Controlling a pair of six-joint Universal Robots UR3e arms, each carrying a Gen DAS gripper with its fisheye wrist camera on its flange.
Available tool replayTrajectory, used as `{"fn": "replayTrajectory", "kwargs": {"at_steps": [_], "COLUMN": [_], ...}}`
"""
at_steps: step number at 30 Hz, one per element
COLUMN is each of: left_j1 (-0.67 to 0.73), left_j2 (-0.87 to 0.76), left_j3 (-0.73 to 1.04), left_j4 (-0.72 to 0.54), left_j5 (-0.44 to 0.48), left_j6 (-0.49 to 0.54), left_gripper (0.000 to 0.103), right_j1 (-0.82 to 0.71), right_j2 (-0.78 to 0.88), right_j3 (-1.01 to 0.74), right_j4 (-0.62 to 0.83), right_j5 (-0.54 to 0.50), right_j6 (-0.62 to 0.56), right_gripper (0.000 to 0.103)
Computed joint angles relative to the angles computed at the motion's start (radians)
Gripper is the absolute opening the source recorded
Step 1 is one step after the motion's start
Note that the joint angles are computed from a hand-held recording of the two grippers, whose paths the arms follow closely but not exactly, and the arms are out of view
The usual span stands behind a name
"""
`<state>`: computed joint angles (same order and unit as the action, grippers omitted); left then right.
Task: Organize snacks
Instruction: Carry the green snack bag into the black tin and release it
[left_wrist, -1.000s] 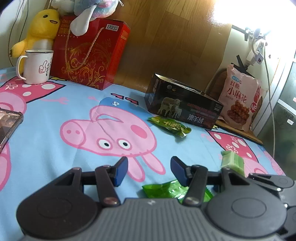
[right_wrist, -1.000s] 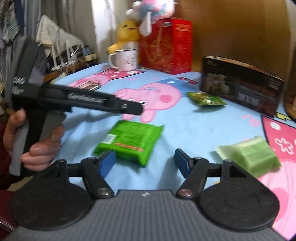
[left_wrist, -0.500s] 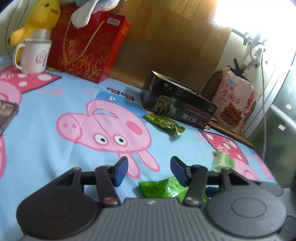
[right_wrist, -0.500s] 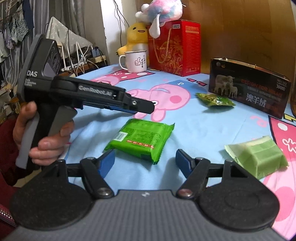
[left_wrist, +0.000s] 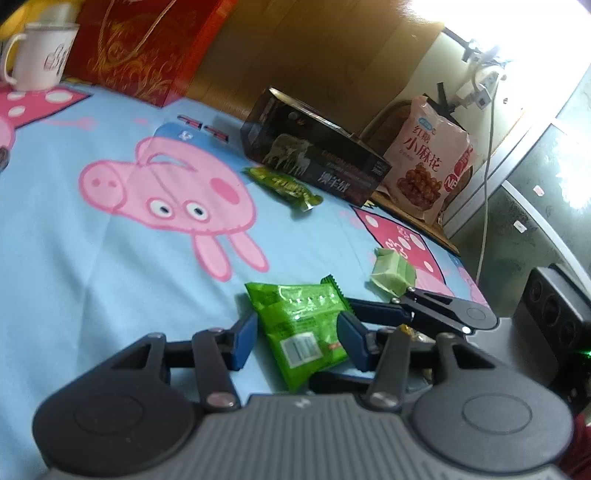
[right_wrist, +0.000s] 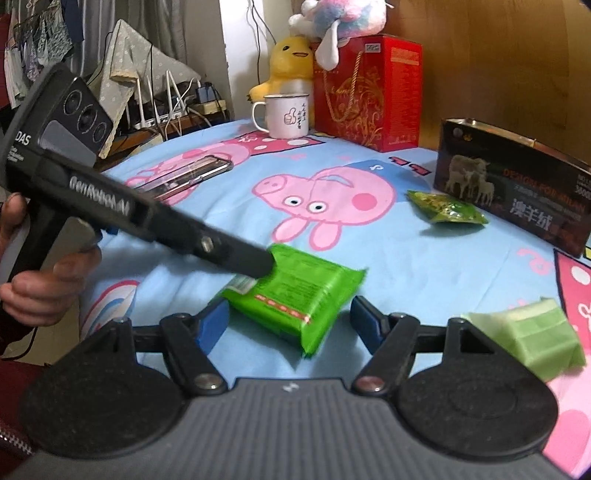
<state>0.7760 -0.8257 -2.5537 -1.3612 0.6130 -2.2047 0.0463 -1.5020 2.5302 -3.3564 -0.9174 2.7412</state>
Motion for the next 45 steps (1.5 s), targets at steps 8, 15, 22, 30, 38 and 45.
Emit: {"fn": "replayTrajectory", "kwargs": {"at_steps": [8, 15, 22, 30, 38, 45], "left_j1": [-0.236, -0.523, -0.71, -0.79, -0.784, -0.732], "left_j2": [-0.252, -0.664, -1.072, -1.377, -1.376, -1.123], "left_j3": [0.025, 0.309, 0.88, 1.325, 1.229, 0.806], "left_j4": [0.534, 1.093, 1.104, 1.012, 1.133, 1.292], "left_j5": [0.029, 0.116, 0.243, 0.447, 0.523, 0.416], "left_j6": [-0.327, -0.678, -0.883, -0.967, -0.969, -0.864], "left_gripper": [0.035, 0.035, 0.035, 0.037, 0.042, 0.044], "right_j1": [-0.062, -0.149, -0.2, -0.14, -0.139, -0.335], "right_j2": [-0.081, -0.072, 0.152, 0.471, 0.501, 0.192], "right_j3": [0.033, -0.072, -0.444, -0.911, -0.878, -0.368], "right_j4": [0.003, -0.06, 0.031, 0.203, 0.116, -0.041], "right_j5": [-0.006, -0.013, -0.03, -0.099, -0.142, 0.035], "right_j6": [0.079, 0.18, 0.229, 0.253, 0.29, 0.268], "right_gripper": [0.06, 0.059, 0.059, 0.06, 0.069, 0.071]}}
